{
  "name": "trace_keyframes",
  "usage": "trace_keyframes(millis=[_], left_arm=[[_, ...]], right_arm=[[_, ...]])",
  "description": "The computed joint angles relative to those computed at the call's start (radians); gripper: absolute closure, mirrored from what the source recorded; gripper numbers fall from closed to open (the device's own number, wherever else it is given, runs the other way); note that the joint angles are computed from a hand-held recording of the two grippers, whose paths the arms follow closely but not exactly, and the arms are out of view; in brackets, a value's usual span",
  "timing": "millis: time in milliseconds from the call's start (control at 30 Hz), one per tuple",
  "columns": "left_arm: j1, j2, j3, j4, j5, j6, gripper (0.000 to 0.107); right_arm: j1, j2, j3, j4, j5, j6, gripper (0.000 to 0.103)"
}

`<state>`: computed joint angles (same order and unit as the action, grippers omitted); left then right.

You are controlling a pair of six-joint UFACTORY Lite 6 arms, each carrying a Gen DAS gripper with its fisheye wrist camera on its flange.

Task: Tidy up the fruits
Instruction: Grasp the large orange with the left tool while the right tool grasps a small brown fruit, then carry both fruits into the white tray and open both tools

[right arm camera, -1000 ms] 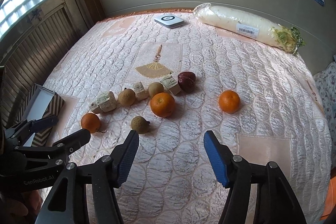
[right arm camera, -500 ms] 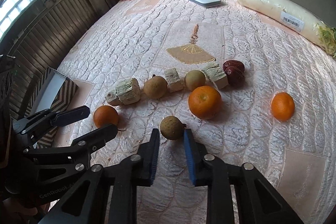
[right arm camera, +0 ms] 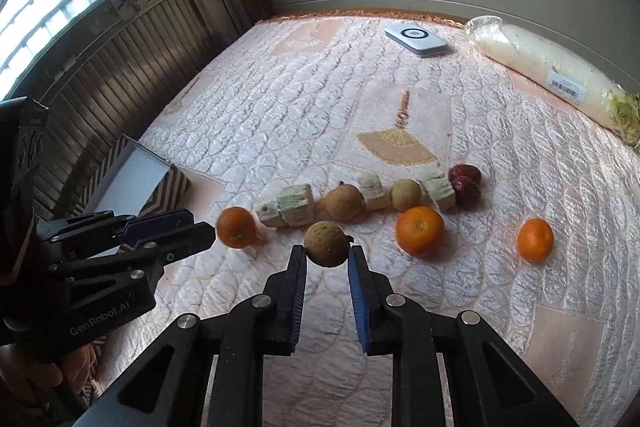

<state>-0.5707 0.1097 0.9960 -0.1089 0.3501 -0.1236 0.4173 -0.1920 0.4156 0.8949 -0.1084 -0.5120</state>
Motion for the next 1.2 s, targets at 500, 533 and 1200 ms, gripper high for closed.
trace_keyframes(millis=[500, 533, 1200], left_arm=[[0.039, 0.087, 0.016, -0.296, 0.01, 0.422, 0.049], [0.022, 0.11, 0.032, -0.243, 0.001, 0.378, 0.049], [0.065, 0.173, 0.104, -0.343, -0.011, 0.516, 0.076]], right_arm=[[0.14, 0.123, 0.105, 0.462, -0.087, -0.391, 0.083], [0.13, 0.107, 0.09, 0.473, -0.086, -0.398, 0.083], [0.136, 0.052, 0.05, 0.458, -0.083, -0.36, 0.083]])
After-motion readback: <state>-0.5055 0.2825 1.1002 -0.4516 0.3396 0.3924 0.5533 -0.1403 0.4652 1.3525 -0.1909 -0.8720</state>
